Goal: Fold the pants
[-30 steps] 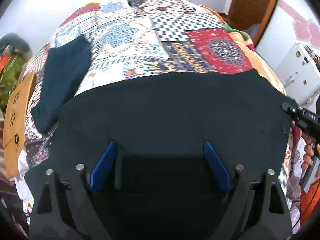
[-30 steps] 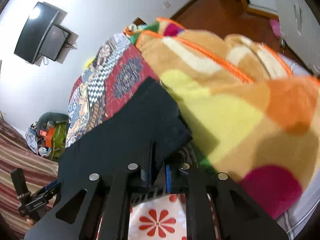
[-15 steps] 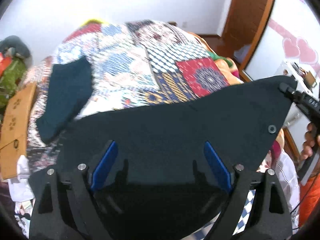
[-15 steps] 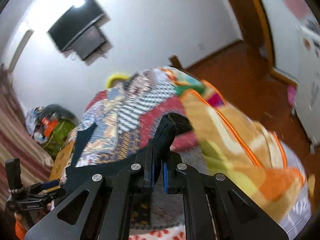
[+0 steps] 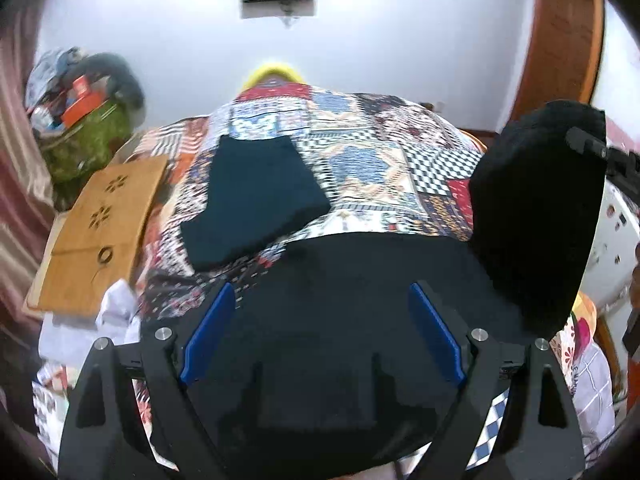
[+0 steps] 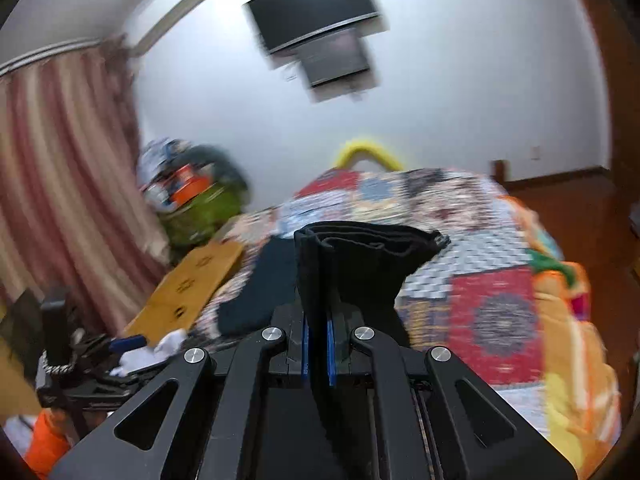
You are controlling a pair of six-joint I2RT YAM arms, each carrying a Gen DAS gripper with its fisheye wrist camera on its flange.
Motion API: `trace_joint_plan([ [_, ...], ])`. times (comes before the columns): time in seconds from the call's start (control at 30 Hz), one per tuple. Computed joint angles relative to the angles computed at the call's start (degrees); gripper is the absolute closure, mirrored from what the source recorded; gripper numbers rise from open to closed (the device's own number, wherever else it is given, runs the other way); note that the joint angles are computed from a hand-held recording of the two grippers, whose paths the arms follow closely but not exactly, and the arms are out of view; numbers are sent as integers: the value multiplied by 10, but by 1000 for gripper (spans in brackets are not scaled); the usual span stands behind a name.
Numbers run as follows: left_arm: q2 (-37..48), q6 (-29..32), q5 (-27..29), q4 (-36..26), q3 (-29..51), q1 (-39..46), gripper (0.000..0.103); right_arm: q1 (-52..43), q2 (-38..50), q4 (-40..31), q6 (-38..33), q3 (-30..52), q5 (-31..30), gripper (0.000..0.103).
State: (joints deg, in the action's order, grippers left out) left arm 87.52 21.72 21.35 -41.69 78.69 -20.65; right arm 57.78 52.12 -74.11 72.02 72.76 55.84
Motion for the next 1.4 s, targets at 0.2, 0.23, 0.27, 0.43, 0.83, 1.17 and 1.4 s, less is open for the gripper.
trace_joint_plan([
  [0.2,13,8,7,0,-12,61,14,-74,73,251,-154,-100,-210,97],
  [0.23,17,10,7,-4,-11,69,14,-79,91,266,-157,-110,-237,97],
  [0.27,22,10,7,-6,-11,74,14,-83,106,283,-156,-125,-265,95],
  [0.43,33,11,-1,-5,-15,82,14,-87,169,317,-152,-156,-348,86],
  [0.83,41,15,-24,-9,30,-29,12,-110,69,182,-196,-79,-280,52],
  [1.17,152,24,-95,-34,99,-155,10,-305,17,162,-315,-181,-378,45],
  [1.4,184,33,-135,-6,59,-169,9,-331,-9,217,-323,-279,-432,40],
])
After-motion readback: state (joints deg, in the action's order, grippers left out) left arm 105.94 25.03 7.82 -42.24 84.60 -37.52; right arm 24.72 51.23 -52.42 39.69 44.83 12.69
